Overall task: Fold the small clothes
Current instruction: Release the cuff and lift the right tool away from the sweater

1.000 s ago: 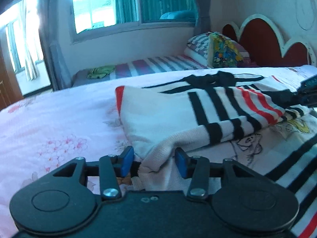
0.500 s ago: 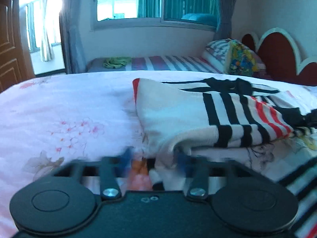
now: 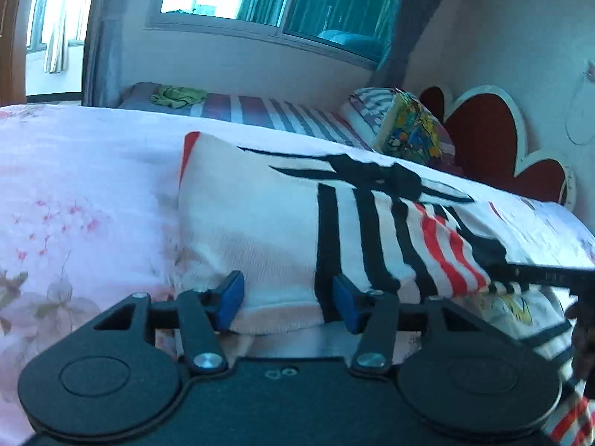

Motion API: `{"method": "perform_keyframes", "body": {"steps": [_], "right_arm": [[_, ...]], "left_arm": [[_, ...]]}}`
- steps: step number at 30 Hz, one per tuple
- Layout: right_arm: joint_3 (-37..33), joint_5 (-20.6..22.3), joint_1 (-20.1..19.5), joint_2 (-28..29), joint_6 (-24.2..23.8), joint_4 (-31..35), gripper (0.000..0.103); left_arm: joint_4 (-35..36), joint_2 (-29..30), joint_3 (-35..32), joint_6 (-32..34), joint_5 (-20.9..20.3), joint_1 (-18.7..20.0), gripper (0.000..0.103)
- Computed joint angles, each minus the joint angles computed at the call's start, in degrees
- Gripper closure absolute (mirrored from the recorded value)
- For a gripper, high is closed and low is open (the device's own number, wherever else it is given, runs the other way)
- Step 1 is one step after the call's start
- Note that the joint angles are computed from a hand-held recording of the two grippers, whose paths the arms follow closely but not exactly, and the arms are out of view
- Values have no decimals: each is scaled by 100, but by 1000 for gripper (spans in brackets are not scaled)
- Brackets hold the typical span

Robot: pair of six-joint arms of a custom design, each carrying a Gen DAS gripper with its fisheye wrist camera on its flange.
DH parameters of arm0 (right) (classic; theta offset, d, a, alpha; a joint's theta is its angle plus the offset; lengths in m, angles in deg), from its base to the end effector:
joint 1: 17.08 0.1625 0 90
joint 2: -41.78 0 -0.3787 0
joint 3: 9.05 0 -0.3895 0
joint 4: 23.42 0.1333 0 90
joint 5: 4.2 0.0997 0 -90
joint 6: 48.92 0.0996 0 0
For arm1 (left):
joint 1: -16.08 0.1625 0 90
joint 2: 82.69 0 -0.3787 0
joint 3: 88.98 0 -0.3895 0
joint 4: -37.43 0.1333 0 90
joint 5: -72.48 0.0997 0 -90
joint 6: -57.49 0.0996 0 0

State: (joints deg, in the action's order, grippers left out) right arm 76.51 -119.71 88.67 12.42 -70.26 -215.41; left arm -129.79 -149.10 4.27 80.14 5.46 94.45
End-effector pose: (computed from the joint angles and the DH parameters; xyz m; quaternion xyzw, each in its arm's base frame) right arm 0.2718 -0.6306 0.0333 0.2043 -0.8792 0.3691 0.2216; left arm 0.0410 -0.6550 0.3520 0.1803 0.8724 -0.3979 0.2195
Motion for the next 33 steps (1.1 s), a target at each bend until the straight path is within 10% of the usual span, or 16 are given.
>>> {"method": "perform_keyframes", "body": {"steps": [5, 12, 25, 33], "right_arm": [[108, 452, 12, -56, -69, -642, 83], [-405, 281, 65, 140, 39, 223, 83], [-2769, 484, 52, 1540, -678, 1484, 83], [-2494, 855, 79, 1400, -279, 992, 83]], "left_arm": [[-38, -187, 144, 158, 11, -41, 47], [-248, 1, -136, 346, -163, -107, 39], [1461, 2110, -3446, 904, 364, 247, 31], [285, 1144, -1852, 472, 108, 4, 31]]}}
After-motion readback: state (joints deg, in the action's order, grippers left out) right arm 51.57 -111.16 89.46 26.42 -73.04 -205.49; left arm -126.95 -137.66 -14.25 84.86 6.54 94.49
